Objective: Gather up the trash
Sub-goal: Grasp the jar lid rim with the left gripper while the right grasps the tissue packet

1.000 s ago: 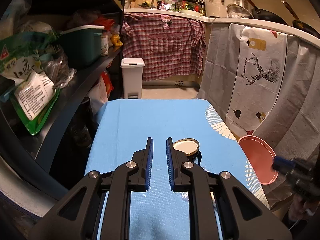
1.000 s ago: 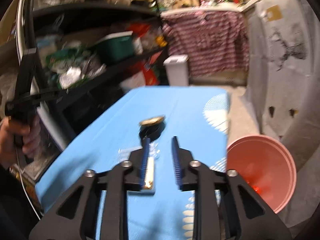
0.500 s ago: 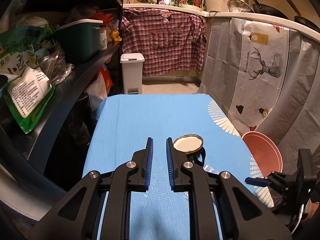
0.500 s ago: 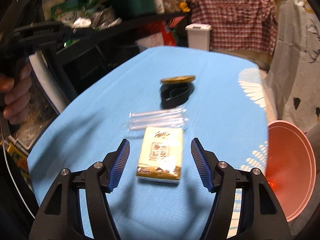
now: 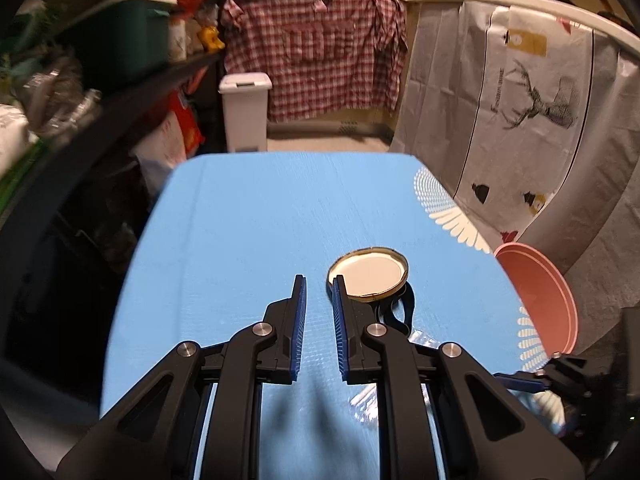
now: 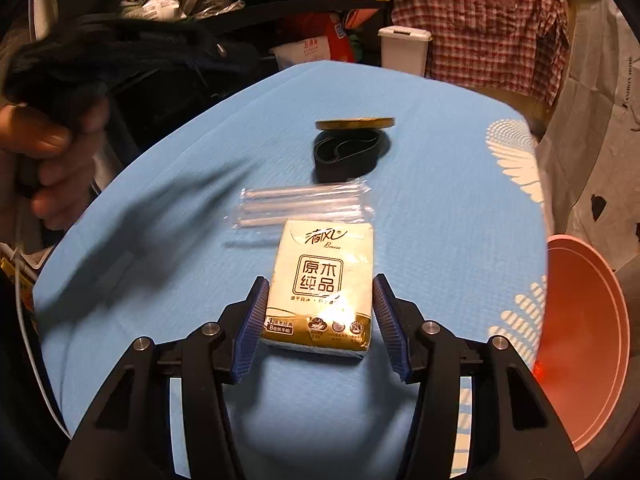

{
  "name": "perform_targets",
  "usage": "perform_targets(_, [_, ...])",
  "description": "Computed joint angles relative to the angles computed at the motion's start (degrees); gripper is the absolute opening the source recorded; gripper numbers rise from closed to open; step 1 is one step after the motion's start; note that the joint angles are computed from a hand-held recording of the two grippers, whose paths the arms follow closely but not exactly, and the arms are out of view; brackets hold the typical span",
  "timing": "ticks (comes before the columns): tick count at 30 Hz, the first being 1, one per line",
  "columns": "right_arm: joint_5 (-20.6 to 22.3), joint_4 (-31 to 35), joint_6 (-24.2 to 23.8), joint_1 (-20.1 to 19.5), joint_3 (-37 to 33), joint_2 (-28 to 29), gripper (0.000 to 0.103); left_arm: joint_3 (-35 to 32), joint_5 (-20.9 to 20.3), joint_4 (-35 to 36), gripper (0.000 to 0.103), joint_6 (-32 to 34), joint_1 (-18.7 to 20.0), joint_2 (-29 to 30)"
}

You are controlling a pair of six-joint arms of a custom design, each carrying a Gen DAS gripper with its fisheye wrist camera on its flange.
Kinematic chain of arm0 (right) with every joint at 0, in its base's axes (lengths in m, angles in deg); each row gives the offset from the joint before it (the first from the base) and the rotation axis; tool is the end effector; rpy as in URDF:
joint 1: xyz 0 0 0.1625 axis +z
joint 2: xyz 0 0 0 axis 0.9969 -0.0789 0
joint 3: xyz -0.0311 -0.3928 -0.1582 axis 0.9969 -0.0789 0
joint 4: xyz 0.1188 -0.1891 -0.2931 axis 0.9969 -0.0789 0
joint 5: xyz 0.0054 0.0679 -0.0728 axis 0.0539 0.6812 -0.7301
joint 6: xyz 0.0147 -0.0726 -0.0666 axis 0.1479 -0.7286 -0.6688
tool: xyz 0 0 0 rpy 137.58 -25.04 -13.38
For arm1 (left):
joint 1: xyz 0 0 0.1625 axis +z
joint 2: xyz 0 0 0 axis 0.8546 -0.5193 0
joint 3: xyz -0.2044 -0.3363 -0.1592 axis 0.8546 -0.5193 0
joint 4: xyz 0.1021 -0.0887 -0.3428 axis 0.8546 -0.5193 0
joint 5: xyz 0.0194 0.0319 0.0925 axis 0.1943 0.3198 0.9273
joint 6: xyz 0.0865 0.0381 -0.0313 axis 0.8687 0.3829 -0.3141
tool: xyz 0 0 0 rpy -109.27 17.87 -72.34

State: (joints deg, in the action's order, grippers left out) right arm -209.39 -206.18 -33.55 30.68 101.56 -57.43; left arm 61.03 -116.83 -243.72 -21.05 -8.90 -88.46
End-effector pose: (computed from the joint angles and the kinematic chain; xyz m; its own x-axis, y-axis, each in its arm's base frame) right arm 0.2342 -0.3233 0.0569 -0.7392 -0.1771 0.6498 -0.5177 0.7666 -0.3799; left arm -0.1653 -0.4800 0.2179 -0.6703 0.5242 -0.5253 0.7233 0.6197 -0.3047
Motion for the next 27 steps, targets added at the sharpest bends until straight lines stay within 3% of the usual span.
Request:
perform_targets(10, [-2.0, -7.3, -2.2, -2.2, 3.0, -1.7, 0.053, -4.9, -1.1, -1.2, 0.014, -1.3, 3.5, 9.7])
perform_targets(22, [0.4, -9.9, -3.2, -5.3, 3.9, -3.2, 0.053, -6.9, -0.2, 2.3, 0.014, -2.9, 4.1, 12.6])
perform_targets(24, [0.5, -10.0, -3.4, -5.3, 3.8, -3.2, 0.053, -7.1, -0.1, 2.8, 0.006, -3.5, 4.1, 12.4])
perform_targets(27, [0.5, -10.2, -3.5, -5.4, 3.7, -3.2, 0.053, -7.0, 0.8, 2.7, 0.004, -3.9, 3.8, 12.4])
